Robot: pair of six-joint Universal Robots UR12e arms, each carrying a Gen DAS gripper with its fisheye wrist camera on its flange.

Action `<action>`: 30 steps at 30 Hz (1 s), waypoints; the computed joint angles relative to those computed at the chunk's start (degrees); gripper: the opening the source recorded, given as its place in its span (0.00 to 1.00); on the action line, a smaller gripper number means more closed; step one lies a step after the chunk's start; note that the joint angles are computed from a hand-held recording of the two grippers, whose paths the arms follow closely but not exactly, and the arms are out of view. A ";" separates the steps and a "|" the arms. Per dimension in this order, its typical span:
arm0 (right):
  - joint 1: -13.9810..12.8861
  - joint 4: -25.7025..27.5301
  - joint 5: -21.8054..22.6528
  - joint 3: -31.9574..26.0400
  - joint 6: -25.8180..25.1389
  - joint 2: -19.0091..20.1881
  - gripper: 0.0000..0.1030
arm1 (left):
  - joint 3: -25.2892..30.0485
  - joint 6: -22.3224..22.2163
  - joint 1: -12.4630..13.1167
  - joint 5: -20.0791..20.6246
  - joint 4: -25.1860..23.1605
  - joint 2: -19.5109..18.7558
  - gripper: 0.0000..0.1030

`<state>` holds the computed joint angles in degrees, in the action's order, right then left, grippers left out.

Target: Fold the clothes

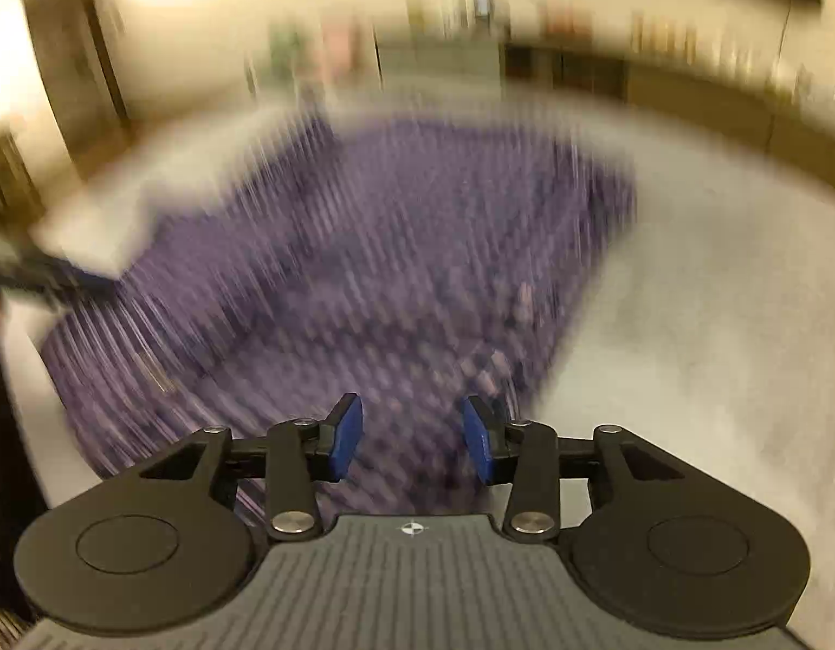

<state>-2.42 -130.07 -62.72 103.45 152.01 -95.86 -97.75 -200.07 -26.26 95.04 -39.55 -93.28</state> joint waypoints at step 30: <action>5.62 -1.53 -3.13 -33.12 3.53 30.20 0.03 | 22.45 6.27 7.82 -1.44 4.18 -20.29 0.03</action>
